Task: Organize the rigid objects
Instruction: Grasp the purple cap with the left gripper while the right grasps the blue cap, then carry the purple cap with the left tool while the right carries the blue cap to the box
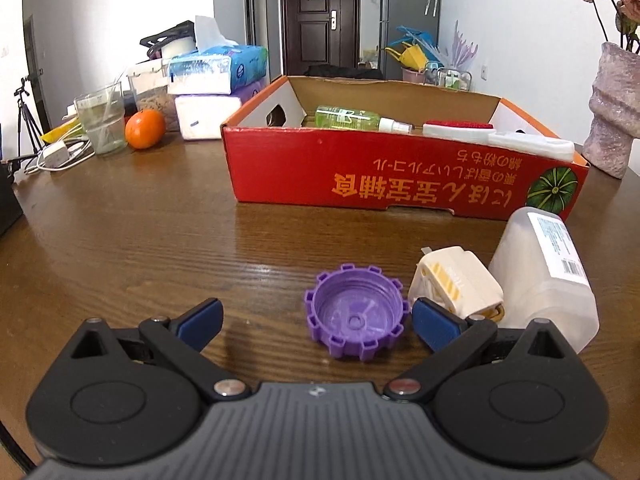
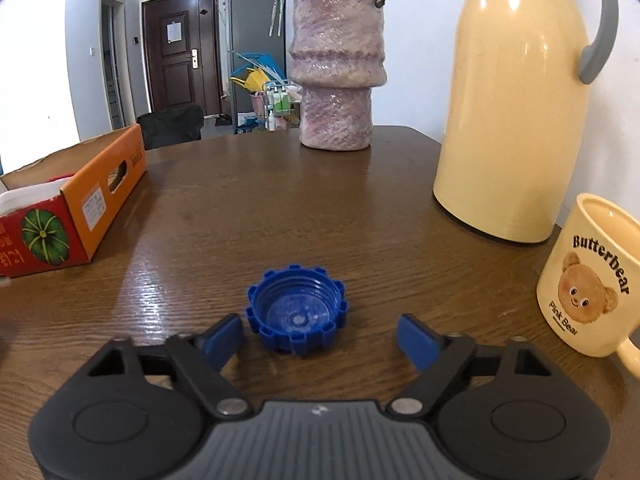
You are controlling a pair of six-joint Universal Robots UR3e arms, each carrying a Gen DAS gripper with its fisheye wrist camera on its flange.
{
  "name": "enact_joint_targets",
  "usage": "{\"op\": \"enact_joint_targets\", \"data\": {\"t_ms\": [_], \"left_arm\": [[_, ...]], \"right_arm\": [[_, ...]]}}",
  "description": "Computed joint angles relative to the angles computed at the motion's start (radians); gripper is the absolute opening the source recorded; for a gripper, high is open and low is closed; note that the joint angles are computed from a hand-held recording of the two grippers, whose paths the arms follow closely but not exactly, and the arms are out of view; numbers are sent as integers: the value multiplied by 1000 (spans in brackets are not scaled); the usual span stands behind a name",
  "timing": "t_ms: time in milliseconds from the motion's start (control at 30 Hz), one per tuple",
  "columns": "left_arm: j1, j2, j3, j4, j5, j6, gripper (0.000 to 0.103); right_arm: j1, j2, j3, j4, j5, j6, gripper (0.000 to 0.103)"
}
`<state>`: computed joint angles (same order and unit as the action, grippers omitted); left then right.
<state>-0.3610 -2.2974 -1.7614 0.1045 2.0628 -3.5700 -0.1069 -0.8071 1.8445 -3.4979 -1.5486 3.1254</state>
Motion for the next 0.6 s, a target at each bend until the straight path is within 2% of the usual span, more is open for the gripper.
{"op": "enact_joint_targets", "data": {"t_ms": [33,67,100,167,200,267,300,600], "left_arm": [[2,-3,2,7,-5,7,98],[4,-5,3,9,-11,12,96],[6,-5,3,12,-18,17,90],[12,-6,-2,23,-35,25,79],[13,-6,-5,25,-40,25,71],[17,-4,-11,29,-44,24,63],[19,-2,-17,40,-48,26,56],[17,2,-27,50,-50,28,56]], "right_arm": [[0,0,1,-7,4,-4,67],[1,-1,9,-20,11,-9,56],[0,-2,14,-30,17,-15,51],[0,-4,18,-33,18,-14,51],[-2,-5,21,-34,20,-12,51],[0,-9,29,-39,17,-10,51],[1,-8,29,-40,15,-10,51],[10,-13,67,-99,-1,5,51]]}}
